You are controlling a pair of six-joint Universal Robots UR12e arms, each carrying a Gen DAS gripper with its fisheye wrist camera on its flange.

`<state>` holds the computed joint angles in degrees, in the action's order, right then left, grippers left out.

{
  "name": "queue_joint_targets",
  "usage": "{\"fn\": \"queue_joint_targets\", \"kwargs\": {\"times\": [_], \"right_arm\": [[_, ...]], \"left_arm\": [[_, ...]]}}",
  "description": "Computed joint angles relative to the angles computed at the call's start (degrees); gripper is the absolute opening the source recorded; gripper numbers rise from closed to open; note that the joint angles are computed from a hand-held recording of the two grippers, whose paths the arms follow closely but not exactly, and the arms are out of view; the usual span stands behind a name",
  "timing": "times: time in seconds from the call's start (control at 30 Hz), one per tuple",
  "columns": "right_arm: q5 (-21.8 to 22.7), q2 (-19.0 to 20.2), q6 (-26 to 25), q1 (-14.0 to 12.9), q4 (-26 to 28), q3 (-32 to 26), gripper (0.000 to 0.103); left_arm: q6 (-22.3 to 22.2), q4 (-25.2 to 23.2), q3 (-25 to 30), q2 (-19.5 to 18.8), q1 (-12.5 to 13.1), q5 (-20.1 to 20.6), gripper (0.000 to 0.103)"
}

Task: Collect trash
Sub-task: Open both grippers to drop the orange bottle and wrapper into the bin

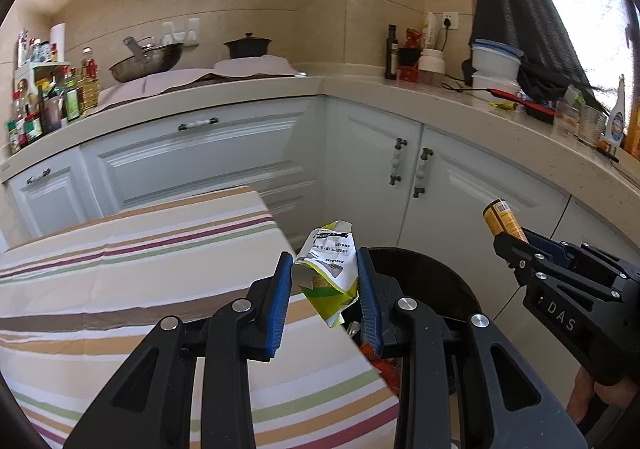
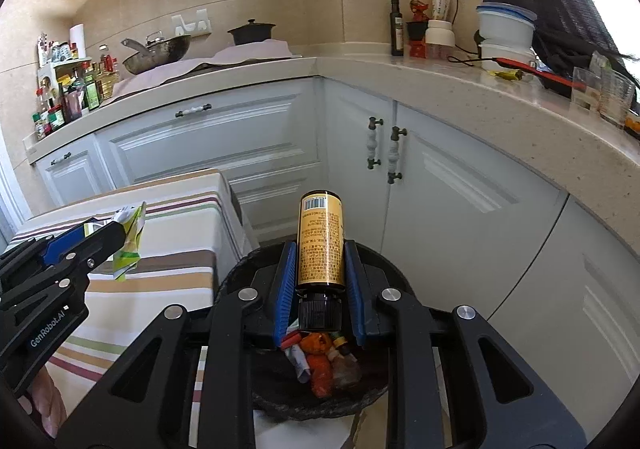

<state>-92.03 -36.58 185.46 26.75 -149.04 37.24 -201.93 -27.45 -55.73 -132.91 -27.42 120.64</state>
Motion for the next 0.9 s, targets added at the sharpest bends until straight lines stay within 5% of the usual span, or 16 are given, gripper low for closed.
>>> {"fn": "queue_joint_targets", "kwargs": {"times": [0.77, 0.9], "right_arm": [[0.1, 6.4, 2.0, -1.1, 5.6, -10.0, 0.024], [-0.1, 8.1, 2.6, -1.2, 7.3, -12.9, 0.031]], "left_arm": [[2.2, -4.6, 10.4, -6.7, 1.0, -3.0, 0.035], [1.3, -6.4, 12.0, -7.6, 1.3, -3.9, 0.051]]}}
